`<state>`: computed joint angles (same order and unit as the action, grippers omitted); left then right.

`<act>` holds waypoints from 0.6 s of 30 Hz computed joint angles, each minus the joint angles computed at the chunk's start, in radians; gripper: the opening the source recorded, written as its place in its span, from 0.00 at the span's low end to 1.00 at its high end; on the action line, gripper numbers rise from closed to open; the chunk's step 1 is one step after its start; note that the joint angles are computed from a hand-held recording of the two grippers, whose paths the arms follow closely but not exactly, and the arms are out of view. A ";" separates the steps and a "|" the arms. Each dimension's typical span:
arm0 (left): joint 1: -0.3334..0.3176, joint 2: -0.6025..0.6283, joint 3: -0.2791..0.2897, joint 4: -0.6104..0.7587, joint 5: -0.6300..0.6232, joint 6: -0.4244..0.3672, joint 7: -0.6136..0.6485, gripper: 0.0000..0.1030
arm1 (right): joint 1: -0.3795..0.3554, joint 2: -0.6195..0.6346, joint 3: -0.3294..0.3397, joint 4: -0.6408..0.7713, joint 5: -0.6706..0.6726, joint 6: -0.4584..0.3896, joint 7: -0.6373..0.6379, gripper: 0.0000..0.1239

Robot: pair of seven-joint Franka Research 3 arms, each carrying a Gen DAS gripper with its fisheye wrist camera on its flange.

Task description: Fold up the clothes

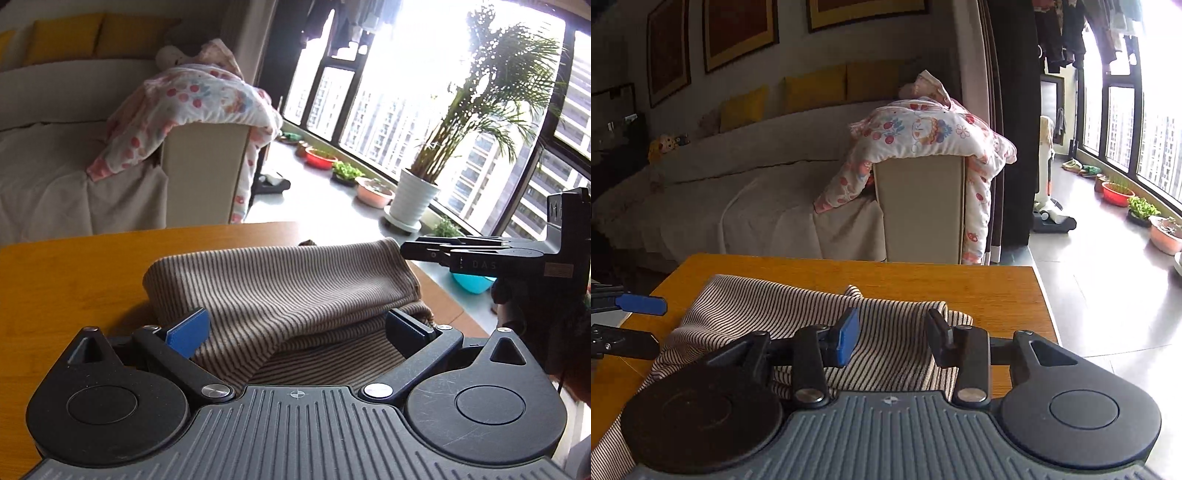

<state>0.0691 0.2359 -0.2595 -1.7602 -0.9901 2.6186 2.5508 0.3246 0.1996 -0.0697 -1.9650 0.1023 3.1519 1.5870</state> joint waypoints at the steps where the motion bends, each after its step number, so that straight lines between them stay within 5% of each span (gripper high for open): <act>1: -0.012 0.019 0.007 0.013 0.043 -0.013 -0.048 1.00 | 0.022 0.010 -0.017 0.007 0.004 -0.016 -0.001 0.32; 4: -0.025 0.046 0.011 0.009 0.168 0.001 -0.124 1.00 | 0.153 0.047 -0.175 0.004 -0.187 -0.071 0.163 0.30; 9: -0.013 -0.009 0.001 -0.050 0.220 0.067 -0.088 1.00 | 0.116 0.002 -0.149 -0.015 -0.267 -0.086 0.212 0.30; 13: -0.010 -0.013 0.002 -0.045 0.229 0.093 -0.111 1.00 | 0.157 0.012 -0.234 -0.001 -0.384 0.007 0.377 0.30; 18: -0.009 0.000 -0.001 -0.028 0.268 0.097 -0.148 1.00 | 0.089 0.070 -0.160 0.074 -0.272 0.031 0.306 0.30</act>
